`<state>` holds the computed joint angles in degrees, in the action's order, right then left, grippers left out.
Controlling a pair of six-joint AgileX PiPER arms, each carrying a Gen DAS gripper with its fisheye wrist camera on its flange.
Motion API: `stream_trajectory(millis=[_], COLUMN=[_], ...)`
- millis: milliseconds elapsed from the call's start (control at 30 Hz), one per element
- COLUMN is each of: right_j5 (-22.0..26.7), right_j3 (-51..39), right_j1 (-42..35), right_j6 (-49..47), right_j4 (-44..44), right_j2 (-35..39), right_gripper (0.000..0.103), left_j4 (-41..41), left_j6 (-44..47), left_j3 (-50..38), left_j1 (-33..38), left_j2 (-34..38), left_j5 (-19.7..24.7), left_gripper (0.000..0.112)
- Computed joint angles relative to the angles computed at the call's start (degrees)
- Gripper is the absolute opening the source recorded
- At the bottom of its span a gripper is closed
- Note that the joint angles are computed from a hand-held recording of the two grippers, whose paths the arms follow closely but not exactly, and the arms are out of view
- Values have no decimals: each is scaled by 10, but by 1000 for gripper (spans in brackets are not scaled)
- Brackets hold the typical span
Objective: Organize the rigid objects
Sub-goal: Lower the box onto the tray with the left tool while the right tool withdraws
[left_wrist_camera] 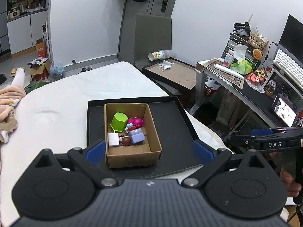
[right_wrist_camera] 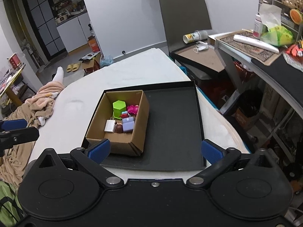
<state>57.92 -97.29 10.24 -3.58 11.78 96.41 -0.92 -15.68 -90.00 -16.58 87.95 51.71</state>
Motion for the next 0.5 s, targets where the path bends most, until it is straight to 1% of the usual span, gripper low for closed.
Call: stream_trajectory(millis=[167, 300, 367, 500], right_j5=[-1, 8, 5, -3], right_j3=[20, 19, 23, 27], right_j1=[-4, -8, -8, 9], right_j6=[-3, 1, -1, 20], right_j4=[6, 12, 13, -22], right_j2=[-18, -21, -26, -31], right_gripper=[103, 103, 103, 103], left_j4=[-3, -8, -11, -8], left_j6=[6, 7, 10, 4], left_j3=[22, 40, 47, 52], left_j1=[4, 10, 12, 10], left_j2=[-13, -19, -21, -24], left_j5=[-9, -8, -7, -5], left_gripper=[98, 98, 98, 98])
